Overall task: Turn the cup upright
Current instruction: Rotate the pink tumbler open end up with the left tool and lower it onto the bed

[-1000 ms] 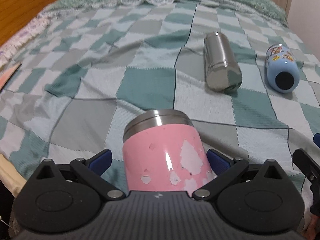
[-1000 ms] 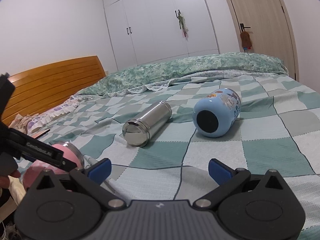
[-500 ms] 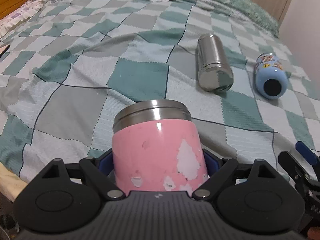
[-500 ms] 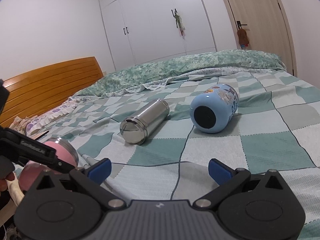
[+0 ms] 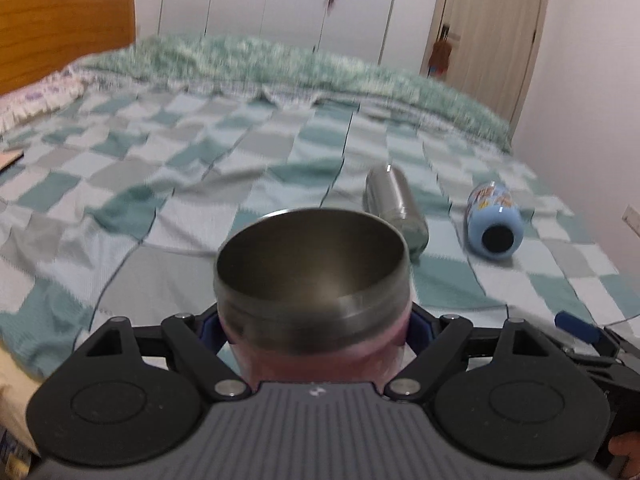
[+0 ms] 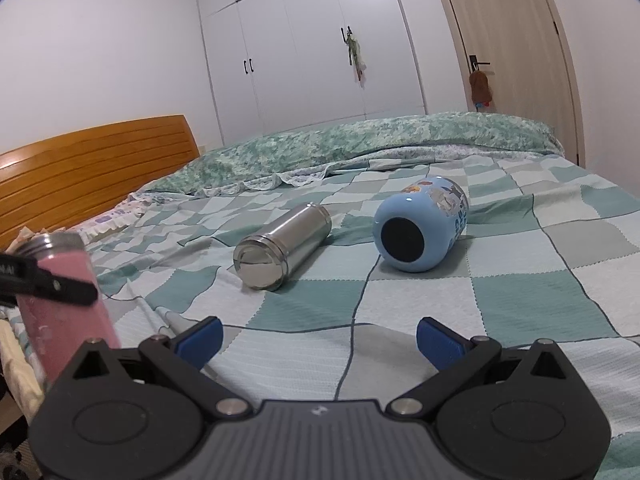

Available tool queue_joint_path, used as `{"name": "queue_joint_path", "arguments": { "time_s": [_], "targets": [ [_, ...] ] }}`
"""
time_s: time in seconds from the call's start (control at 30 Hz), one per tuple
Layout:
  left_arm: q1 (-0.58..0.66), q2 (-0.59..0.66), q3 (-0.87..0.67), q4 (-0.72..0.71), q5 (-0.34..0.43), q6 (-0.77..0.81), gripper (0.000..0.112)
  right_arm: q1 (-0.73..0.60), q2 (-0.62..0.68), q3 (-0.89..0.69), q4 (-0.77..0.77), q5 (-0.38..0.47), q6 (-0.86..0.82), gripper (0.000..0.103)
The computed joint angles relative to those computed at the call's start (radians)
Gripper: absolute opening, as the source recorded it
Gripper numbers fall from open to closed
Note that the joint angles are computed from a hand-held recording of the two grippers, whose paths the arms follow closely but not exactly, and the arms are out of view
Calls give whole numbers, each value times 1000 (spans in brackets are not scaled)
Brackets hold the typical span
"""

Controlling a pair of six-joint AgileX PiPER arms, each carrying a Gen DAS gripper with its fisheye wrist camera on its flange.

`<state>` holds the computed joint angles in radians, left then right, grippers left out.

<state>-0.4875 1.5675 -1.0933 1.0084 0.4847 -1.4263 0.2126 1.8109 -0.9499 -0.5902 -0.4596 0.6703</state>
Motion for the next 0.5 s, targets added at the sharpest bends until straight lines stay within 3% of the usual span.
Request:
{"name": "queue_joint_path", "arguments": {
  "time_s": [0.17,0.33,0.5],
  "targets": [
    [-11,31,38,319,-8,-281,85,13,-1,4,66,10,-66,103],
    [16,98,-17,290,-34,-236,85,20,3,-3,92,28,-90,103],
    [11,129,-17,442,-12,-348,85,25,4,-3,116,32,-112,103]
  ]
}}
